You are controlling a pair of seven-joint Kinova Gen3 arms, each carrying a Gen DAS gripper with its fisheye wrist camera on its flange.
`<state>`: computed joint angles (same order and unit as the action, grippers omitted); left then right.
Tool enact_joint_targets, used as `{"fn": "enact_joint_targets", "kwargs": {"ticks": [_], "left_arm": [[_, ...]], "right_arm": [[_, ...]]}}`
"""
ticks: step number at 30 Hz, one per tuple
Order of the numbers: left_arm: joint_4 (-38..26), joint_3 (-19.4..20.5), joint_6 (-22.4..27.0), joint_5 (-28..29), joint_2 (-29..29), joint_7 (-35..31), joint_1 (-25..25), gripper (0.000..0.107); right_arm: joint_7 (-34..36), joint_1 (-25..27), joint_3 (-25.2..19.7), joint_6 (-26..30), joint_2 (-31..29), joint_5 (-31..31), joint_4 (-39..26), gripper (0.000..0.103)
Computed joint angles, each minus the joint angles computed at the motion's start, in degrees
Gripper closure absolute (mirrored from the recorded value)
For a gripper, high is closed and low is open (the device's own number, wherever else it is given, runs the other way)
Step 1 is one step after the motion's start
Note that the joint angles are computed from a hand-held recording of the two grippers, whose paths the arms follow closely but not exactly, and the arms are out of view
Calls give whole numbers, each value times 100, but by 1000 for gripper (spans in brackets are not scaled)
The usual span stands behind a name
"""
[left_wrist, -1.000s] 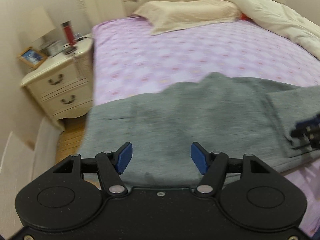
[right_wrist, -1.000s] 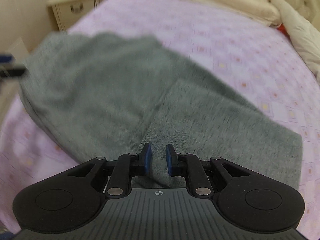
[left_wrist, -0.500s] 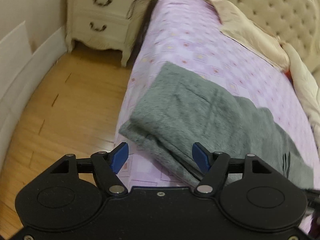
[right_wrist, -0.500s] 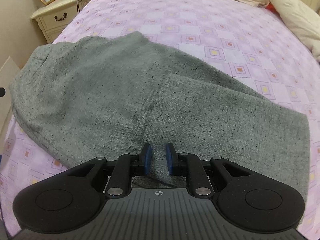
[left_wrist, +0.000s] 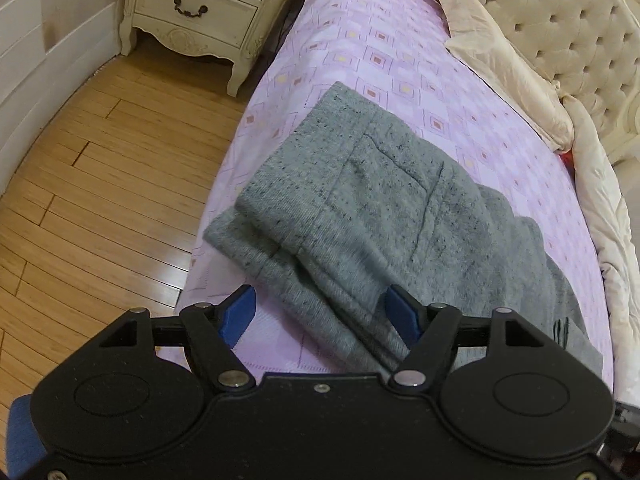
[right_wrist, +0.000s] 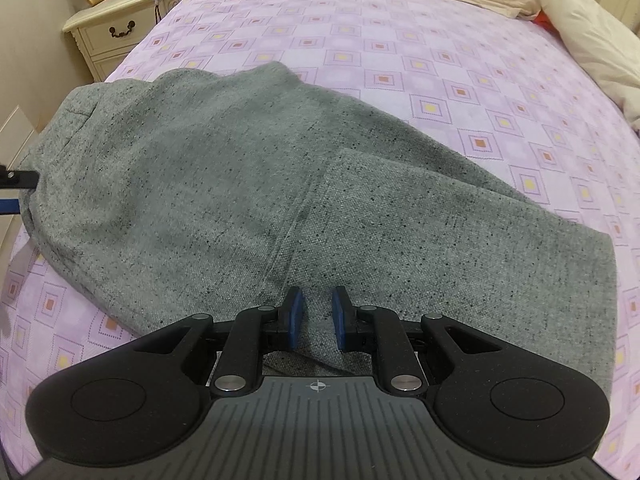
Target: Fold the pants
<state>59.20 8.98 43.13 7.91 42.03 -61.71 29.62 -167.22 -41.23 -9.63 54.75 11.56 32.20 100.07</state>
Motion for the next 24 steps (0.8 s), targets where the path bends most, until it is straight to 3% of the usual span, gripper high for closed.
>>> {"fn": "enact_joint_targets", "kwargs": {"ticks": [11,13,15,17,21,24], "left_arm": [[-1095,-303,547,-175,594,811,226,30],[-1050,-391,465,-227,573,1095,286,35],[-790,-590,202,-337,429,1396,440,51],[-564,-523,-77,-583,293,1324,481,67],[-734,-820,91,-1335,162,1211,969,71],[-760,-937,91,-1740,20,1233,1229,72]], "right_arm": [[-102,17,-13,-102,-57,21,87,86],[-140,23,-15,-146,-82,34,127,86],[-198,30,-18,-196,-104,47,166,86],[-238,63,-20,-279,-156,40,239,86],[-292,168,-29,-366,-256,-83,256,87],[-767,43,-58,-386,-305,264,308,87]]}}
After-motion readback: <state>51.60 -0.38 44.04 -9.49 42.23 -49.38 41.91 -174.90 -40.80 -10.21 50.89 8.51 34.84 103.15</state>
